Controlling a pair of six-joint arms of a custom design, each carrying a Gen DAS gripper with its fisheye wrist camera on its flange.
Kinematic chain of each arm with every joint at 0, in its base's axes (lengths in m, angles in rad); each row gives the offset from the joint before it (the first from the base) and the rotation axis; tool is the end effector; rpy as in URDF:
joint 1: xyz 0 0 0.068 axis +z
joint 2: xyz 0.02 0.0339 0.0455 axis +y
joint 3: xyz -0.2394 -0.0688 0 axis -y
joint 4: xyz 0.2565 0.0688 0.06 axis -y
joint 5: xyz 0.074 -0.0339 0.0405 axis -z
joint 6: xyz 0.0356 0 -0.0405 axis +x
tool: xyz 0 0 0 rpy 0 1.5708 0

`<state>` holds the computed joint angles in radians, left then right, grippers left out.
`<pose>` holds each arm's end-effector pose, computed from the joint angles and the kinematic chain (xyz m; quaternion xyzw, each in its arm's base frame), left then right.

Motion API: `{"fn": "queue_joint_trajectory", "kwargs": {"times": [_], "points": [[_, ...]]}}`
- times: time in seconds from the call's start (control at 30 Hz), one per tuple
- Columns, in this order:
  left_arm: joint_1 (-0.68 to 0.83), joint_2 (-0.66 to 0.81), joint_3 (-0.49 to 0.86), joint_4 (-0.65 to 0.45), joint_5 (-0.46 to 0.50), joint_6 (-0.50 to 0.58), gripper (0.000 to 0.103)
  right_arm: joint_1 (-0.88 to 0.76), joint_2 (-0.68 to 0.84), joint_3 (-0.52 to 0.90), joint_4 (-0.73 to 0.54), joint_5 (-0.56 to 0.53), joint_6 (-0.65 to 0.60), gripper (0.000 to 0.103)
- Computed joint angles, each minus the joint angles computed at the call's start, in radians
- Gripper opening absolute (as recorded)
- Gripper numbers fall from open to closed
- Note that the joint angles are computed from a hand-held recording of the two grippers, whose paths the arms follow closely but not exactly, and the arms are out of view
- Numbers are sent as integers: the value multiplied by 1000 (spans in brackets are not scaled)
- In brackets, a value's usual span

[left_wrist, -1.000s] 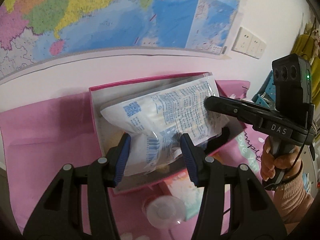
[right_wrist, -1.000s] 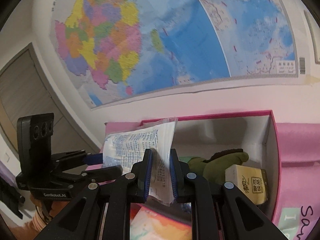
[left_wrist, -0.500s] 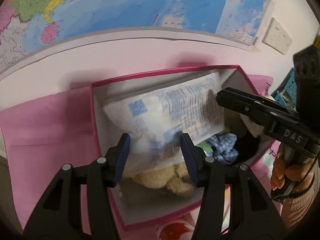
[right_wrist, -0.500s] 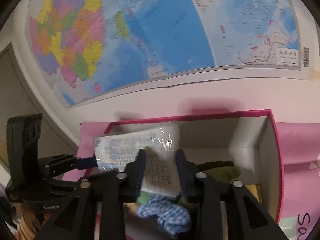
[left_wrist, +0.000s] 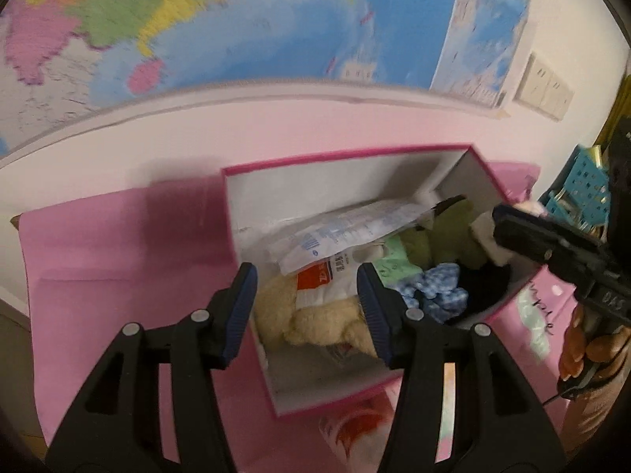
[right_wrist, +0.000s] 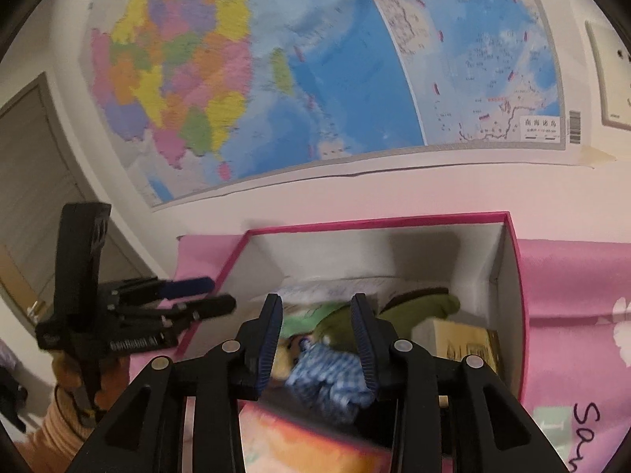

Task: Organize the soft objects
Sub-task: 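Lift the open right gripper out of the pink box, then move the right gripper to the white printed wipes packet and grasp it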

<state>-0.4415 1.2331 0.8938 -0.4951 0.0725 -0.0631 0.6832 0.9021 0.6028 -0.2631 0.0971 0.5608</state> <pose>0.2485 -0.1203 0.2295 0.1882 0.9133 -0.1225 0.3399 0.1782 0.1406 0.2247 -0.0301 0.8743 0.2466 0.4169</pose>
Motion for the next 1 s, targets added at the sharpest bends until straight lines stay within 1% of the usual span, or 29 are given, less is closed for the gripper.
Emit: {"fn": "queue_joint_trajectory", "kwargs": {"times": [0.07,0.17,0.2,0.27,0.33,0.4,0.53,0.63,0.67,0.7,0.73,0.77,0.8,0.83,0.87,0.9,0.97,1.0], "points": [[12,-117,-59,-7,22,-1,55,28,-73,-26,-31,7,3,38],[10,-288,-132,-42,41,6,55,79,-177,-57,-85,31,14,43],[4,-346,-155,-60,41,12,58,98,-213,-67,-106,40,21,43],[-20,-459,-202,-99,29,20,58,156,-292,-84,-161,76,44,44],[-49,-552,-242,-141,41,23,58,219,-368,-102,-210,109,71,45],[-84,-671,-290,-202,49,25,59,302,-447,-121,-272,162,116,47],[-217,-818,-367,-289,20,-19,59,526,-561,-147,-414,327,253,49],[-390,-905,-428,-345,-54,-110,59,733,-597,-159,-537,471,413,51],[-469,-927,-452,-361,-102,-149,59,834,-587,-158,-599,538,505,52],[-512,-947,-471,-372,-117,-176,59,924,-568,-156,-650,597,598,53],[-539,-966,-494,-379,-101,-205,59,1019,-538,-155,-706,648,713,54],[-564,-966,-517,-376,-73,-236,59,1069,-521,-159,-734,668,782,54],[-614,-965,-539,-372,-85,-272,59,1122,-503,-164,-764,685,858,54],[-664,-963,-558,-366,-103,-304,59,1204,-462,-165,-809,708,982,54],[-709,-958,-578,-359,-106,-337,59,1255,-434,-168,-834,722,1062,54],[-754,-949,-596,-351,-109,-371,59,1318,-395,-175,-859,727,1167,54],[-819,-923,-627,-321,-100,-421,59,1398,-315,-183,-877,717,1307,55],[-865,-903,-636,-309,-112,-450,59,1430,-285,-191,-873,711,1363,55]]}}
